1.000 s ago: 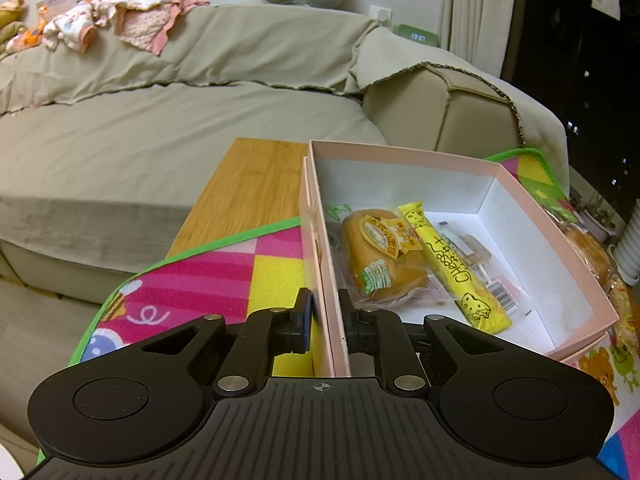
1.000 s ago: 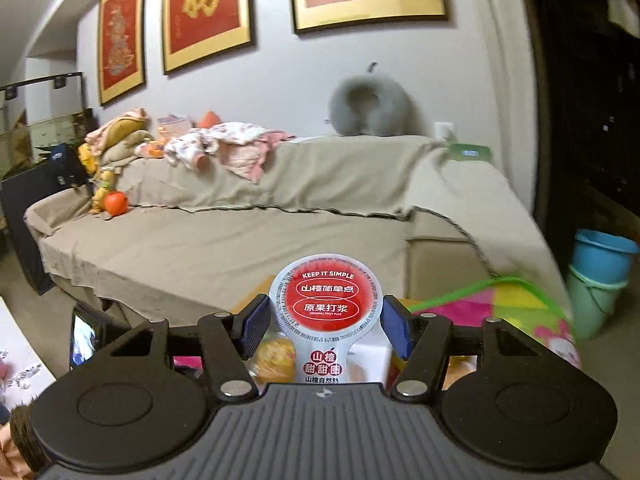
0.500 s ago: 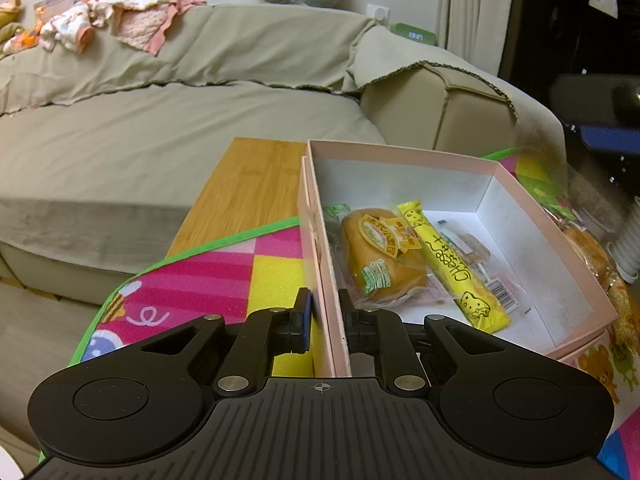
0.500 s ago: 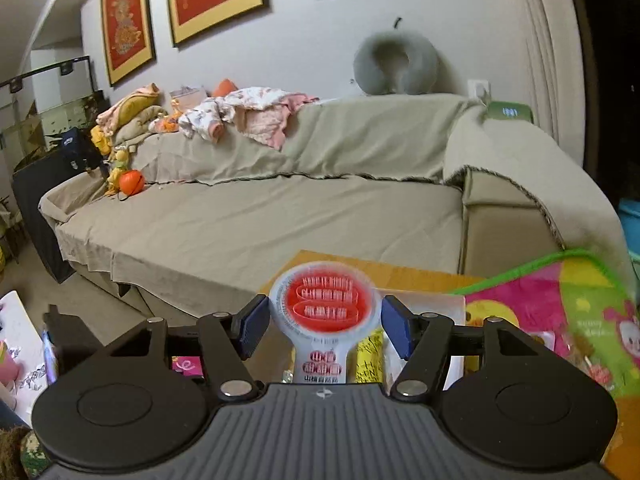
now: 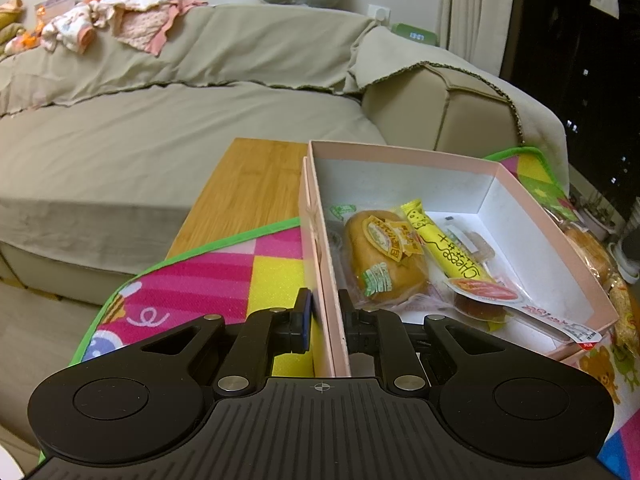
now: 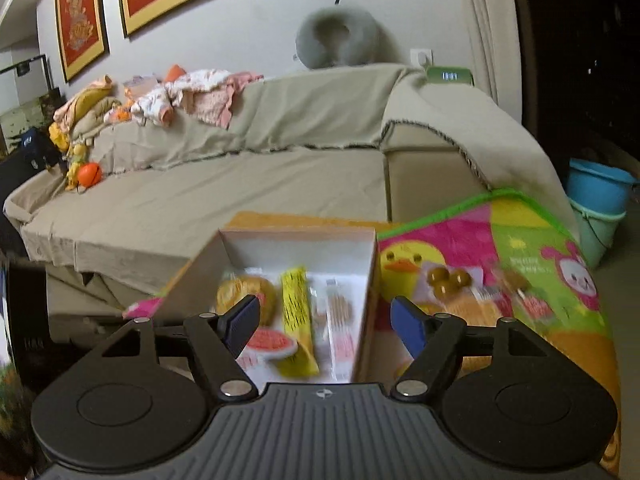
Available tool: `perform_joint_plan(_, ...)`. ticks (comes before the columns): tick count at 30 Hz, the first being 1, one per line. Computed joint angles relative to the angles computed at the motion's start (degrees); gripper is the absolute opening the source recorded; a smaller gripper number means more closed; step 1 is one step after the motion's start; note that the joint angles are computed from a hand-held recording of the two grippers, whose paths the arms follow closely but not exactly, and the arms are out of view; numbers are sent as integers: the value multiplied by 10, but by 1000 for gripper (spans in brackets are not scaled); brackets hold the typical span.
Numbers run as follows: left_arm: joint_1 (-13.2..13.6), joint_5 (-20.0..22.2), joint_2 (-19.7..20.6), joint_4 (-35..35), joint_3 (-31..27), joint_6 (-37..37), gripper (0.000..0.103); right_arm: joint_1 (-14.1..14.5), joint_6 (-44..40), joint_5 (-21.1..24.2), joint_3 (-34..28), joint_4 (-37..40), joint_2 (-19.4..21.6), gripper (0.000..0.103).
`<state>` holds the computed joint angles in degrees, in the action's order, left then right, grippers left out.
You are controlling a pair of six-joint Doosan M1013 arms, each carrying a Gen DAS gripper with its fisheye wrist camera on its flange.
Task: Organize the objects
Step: 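Lower the red-lidded cup into the pink box and release it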
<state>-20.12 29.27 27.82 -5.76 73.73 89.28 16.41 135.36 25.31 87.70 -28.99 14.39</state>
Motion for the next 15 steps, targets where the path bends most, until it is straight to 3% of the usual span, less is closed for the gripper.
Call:
perform_joint_plan(5, 0, 1, 0, 1, 0, 3, 15, 9, -132, -15, 17, 86, -9, 73)
perform_joint_plan(8, 0, 0, -1, 0, 1, 3, 15, 22, -172, -13, 21, 90, -8, 73)
perform_joint_plan(11, 0, 0, -1, 0, 1, 3, 15, 37, -132, 9, 15, 17, 1, 73)
perform_joint_plan(15, 0, 0, -1, -2, 2, 7, 15, 44, -14, 45, 9, -97, 10, 73)
